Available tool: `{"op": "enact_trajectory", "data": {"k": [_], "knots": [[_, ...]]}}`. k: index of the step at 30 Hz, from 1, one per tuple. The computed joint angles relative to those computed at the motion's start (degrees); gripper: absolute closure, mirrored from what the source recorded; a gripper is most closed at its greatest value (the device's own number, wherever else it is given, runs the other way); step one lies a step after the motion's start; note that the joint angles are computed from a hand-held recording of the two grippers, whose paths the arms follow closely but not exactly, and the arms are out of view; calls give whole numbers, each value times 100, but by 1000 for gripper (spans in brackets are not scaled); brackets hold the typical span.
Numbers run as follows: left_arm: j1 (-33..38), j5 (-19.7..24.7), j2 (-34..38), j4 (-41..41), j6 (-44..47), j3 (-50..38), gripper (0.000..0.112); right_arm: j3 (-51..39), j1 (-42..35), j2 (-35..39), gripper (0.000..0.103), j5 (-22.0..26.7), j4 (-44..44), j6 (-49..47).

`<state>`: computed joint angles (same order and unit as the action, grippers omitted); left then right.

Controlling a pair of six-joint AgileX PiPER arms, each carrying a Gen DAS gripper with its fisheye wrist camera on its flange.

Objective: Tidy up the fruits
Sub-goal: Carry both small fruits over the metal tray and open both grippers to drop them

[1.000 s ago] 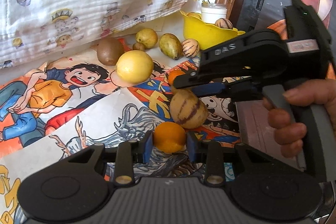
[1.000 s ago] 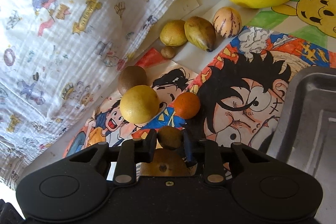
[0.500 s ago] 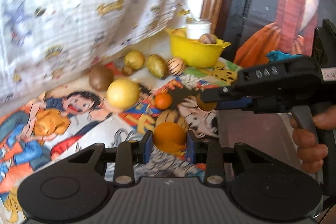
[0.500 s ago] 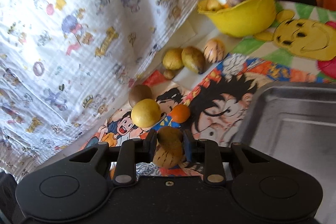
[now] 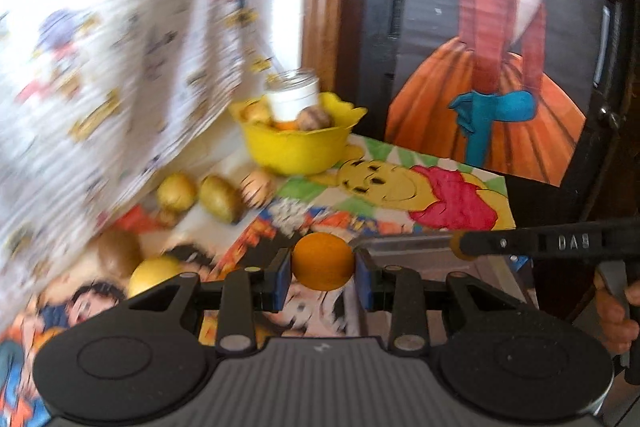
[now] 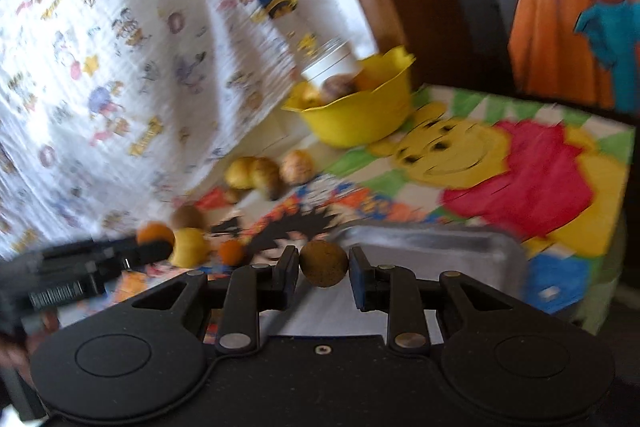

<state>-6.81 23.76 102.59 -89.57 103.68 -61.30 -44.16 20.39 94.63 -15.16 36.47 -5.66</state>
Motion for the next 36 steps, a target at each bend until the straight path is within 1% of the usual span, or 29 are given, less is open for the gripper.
{"op": "enact_trajectory", "data": {"k": [2,5,8,12,15,17,23,28,33,36], "knots": [[-228,-61,234,6,46,-239,76,118,77,85,74,-342,500,-720],[-508,-48,739,437,-455,-739,76,298,95,291,74,-777,390,-909],[-673,8,1186,624,-718,-1120,76,413,107,521,74,-1130,285,-1057],[-839,25,1802,967,-1145,-1717,76,445,41,815,74,-1378,110,-1122],[-946,10,2162,1341,-1557,-2098,76,454,-15,1018,74,-1559,-50,-1098],[-1020,-19,2326,1489,-1679,-2259,76,444,-15,1135,74,-1679,-72,-1149],[-1146,-99,2590,1888,-2067,-2529,76,338,18,1333,74,-1777,87,-1467],[-1189,-149,2686,2128,-2322,-2624,75,327,51,1368,74,-1828,138,-1534],[-1193,-155,2704,2130,-2336,-2643,75,336,93,1363,73,-1884,217,-1573],[-1188,-195,2685,2048,-2319,-2605,72,394,138,1348,70,-1981,265,-1538]]}}
